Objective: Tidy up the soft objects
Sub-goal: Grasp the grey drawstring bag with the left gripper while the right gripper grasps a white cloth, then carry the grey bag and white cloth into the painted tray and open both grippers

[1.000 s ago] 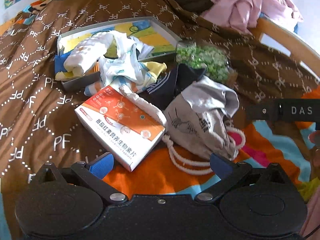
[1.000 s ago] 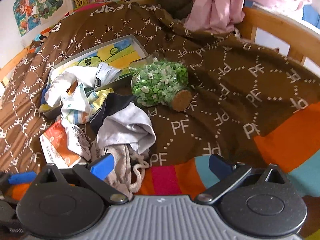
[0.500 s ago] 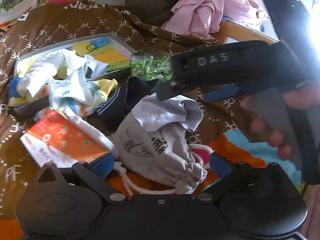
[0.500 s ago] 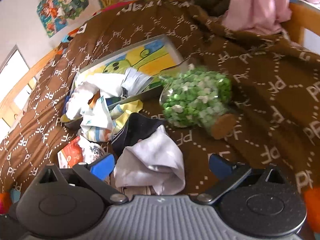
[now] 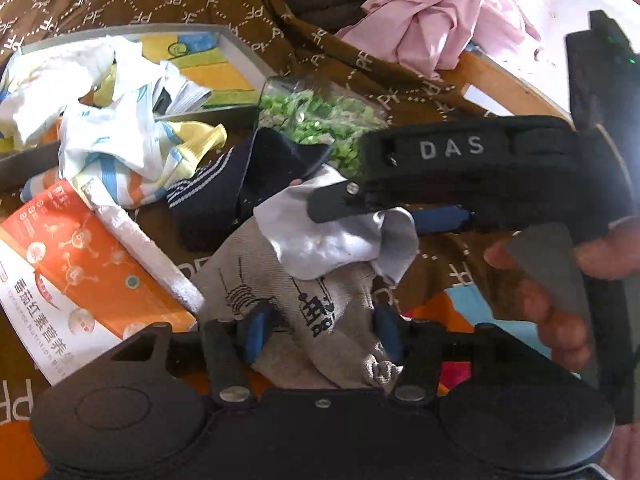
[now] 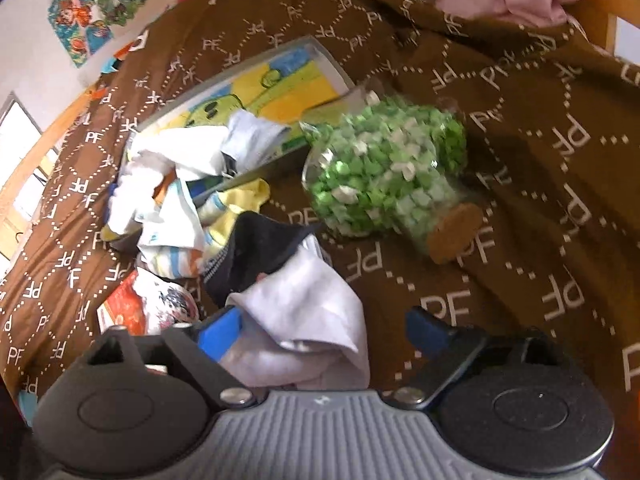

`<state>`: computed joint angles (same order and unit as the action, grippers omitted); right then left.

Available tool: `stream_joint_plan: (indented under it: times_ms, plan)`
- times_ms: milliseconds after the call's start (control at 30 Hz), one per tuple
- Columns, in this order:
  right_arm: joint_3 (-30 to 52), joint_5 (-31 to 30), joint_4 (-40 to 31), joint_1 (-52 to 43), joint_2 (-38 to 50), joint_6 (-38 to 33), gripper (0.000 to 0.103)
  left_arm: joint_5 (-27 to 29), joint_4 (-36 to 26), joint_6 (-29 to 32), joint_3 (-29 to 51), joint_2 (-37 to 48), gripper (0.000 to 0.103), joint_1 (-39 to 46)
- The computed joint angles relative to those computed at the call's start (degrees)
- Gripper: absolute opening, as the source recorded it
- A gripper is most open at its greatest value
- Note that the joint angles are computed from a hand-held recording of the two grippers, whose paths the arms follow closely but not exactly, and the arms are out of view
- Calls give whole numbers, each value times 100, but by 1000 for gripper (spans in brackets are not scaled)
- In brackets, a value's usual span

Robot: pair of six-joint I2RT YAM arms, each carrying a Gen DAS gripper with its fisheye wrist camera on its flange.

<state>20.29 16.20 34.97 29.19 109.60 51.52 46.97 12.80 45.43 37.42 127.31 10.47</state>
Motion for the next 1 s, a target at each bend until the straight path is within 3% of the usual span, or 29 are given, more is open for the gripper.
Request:
stream_joint_plan:
  times_ms: [267, 433, 500, 800, 1000]
  plan:
    - [-36, -111, -18, 79, -54, 67, 58, -46, 74, -2, 21, 95, 41, -27]
    - [-87, 169, -47, 306, -202, 130, 19, -14, 224, 192, -162, -5, 29, -5]
    - [-107, 504, -270, 460, -372, 202, 11, -46, 220, 238, -208, -51, 23, 11]
    - [-997, 1658, -355, 1261, -1633, 1027, 8, 462, -378, 910, -636, -740, 15, 587]
    - [-1352, 3171, -405, 2251, -2524, 1162, 8, 1215, -1094, 1190, -774, -1402, 15, 1177]
